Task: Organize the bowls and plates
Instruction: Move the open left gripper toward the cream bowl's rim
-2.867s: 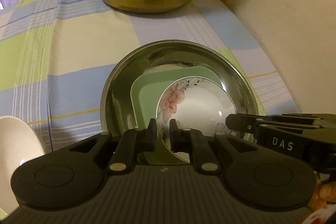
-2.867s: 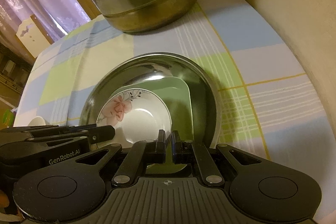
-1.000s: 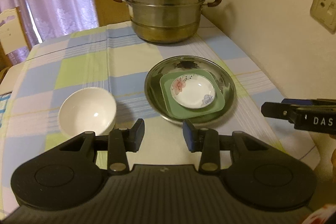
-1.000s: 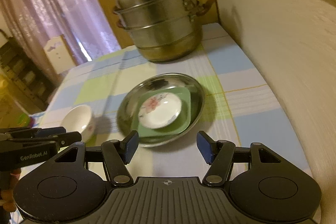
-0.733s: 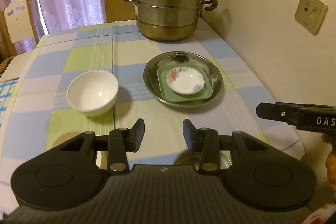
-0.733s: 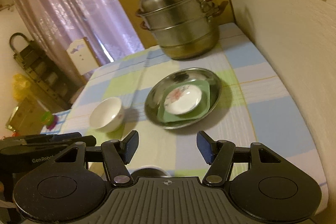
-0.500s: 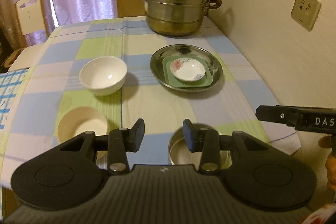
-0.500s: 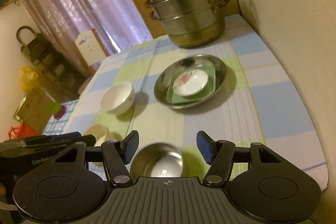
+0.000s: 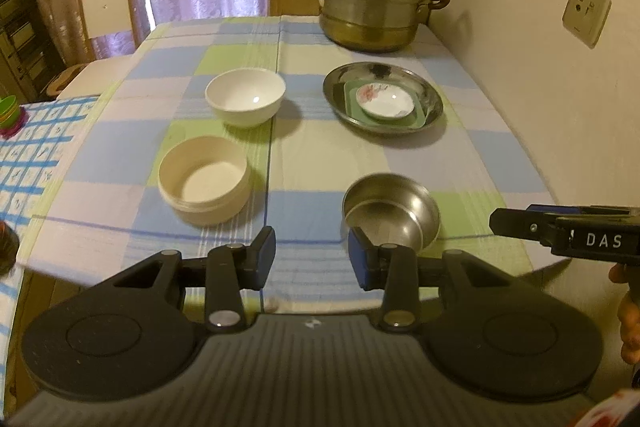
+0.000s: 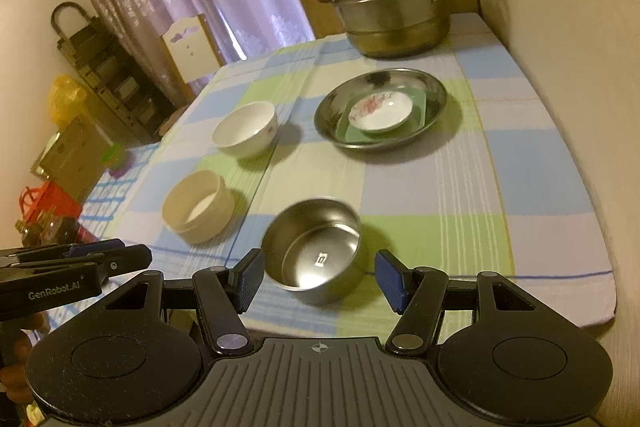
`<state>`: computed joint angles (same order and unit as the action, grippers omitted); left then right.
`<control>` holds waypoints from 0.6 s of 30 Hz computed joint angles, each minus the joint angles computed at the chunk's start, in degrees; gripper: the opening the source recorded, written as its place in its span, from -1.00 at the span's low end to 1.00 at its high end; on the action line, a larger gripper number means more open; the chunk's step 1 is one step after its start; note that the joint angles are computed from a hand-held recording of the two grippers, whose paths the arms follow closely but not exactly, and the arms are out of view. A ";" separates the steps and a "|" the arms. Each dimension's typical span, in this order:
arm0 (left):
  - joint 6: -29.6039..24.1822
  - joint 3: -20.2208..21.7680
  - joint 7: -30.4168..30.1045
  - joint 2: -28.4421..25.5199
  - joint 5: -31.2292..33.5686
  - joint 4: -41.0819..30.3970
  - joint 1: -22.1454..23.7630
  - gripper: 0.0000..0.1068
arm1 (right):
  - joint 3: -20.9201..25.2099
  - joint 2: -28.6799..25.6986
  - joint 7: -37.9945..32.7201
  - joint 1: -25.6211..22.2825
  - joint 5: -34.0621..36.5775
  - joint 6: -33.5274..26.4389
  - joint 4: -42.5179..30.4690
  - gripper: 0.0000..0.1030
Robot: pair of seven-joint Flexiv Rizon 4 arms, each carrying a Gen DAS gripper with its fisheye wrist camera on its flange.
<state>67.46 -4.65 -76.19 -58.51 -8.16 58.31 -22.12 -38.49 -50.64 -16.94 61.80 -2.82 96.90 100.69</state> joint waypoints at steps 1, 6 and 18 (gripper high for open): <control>0.16 0.26 -0.36 0.42 0.14 0.79 -0.14 -0.31 | 0.00 0.07 -0.13 0.22 -0.01 0.24 0.25 0.19; 0.46 0.26 -1.11 2.44 0.51 4.63 -0.14 -0.31 | 0.35 0.61 -1.12 1.03 0.16 0.34 1.34 0.19; -1.16 -0.55 0.48 3.58 0.10 7.28 0.85 -0.31 | 6.04 1.93 -1.18 -1.95 -2.67 -2.40 0.77 0.19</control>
<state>66.30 -5.20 -75.70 -54.94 -8.07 65.59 -21.27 -32.45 -48.72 -18.12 59.85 -5.50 94.50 101.45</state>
